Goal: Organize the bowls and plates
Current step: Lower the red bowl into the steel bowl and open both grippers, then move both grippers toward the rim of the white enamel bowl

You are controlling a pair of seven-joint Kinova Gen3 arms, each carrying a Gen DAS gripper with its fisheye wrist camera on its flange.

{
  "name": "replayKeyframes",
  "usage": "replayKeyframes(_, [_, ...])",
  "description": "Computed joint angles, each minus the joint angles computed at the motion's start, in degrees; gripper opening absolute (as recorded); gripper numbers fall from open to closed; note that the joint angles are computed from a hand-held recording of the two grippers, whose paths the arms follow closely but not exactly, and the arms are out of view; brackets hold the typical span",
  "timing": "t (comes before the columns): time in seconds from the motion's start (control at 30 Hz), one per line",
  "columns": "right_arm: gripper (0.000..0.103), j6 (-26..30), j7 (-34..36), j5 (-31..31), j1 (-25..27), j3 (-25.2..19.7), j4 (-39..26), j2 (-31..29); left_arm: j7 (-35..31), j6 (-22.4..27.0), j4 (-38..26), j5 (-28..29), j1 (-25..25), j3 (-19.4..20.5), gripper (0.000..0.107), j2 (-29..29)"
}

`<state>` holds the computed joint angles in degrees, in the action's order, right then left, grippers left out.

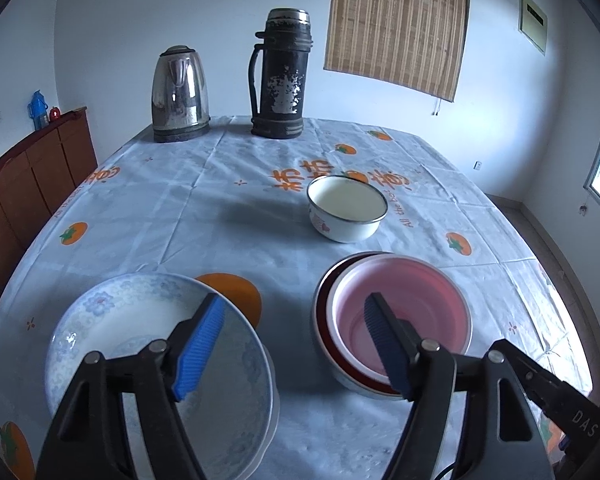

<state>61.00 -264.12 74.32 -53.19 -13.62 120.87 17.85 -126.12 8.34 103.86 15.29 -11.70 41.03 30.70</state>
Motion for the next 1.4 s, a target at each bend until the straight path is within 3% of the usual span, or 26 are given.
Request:
replayKeyframes(0.07, [0.017,0.2,0.8,-0.6,0.0,0.0,-0.5,0.1,0.1,-0.4,0.2,-0.1,-0.1,-0.1,0.076,-0.1])
replayKeyframes(0.23, [0.046,2.2,2.3,-2.1,-0.9,0.3,-2.3,0.8,0.4,-0.5,0.2,-0.4,-0.9,0.3,0.080,-0.1])
replayKeyframes(0.37, [0.046,3.4,4.2,-3.1,-1.4,0.6,-3.6,1.0,0.7,-3.1,1.5,-0.8,-2.1,1.4,0.096,-0.4])
replayKeyframes(0.5, [0.046,3.8,5.6,-3.7,-1.6,0.9,-4.5,1.3,3.0,-5.1,2.4,-3.6,-2.2,1.4,0.098,-1.0])
replayKeyframes(0.97, [0.046,4.9,8.9,-4.9,-2.5,1.7,-7.0,2.3,8.7,-5.2,2.1,-8.9,-4.0,2.3,0.099,-0.5])
replayKeyframes(1.4, [0.046,8.0,14.0,-7.0,-3.3,2.5,-9.4,2.9,13.2,-6.5,2.0,-12.5,0.3,-2.6,0.099,-1.4])
